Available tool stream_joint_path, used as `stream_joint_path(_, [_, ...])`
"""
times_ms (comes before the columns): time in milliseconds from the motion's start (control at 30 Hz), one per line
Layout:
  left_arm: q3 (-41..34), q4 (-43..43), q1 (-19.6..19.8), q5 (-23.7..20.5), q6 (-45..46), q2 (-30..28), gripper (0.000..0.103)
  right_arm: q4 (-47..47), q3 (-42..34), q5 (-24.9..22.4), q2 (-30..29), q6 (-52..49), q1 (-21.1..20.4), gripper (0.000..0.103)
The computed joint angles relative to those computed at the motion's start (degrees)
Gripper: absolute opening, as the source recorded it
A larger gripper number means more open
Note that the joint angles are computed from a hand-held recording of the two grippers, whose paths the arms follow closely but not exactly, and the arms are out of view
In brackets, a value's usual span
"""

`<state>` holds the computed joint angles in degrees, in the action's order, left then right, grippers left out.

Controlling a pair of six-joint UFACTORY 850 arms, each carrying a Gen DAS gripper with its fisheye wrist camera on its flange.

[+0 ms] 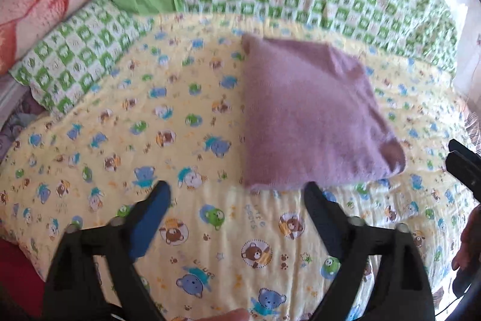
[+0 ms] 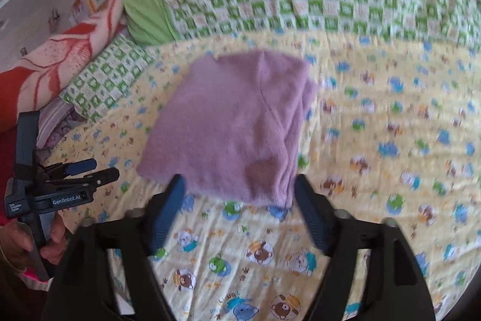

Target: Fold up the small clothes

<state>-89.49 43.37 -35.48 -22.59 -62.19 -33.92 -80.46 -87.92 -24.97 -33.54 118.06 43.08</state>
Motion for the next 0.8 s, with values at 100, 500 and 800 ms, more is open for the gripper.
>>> stream_joint_path(100, [-2.2,2.2,-0.8,-3.3,-0.3,-2.1,0.101,-1.1,-0.4,-0.1,-1.5,-0.9,0.3,0.103])
stream_joint_path(500, [-7.8,3.1,-1.5,-5.0,1.7,-8.3,0.101,13.2,-5.0,-2.3,-6.1,-13.1,-0.1,0.103])
stream_joint_path(800, [-10.3,3.6,-1.2,-6.4,0.8,-10.0,0.101,13.6,-7.7,-2.2,-8.3,-15.0,-0.2,0.103])
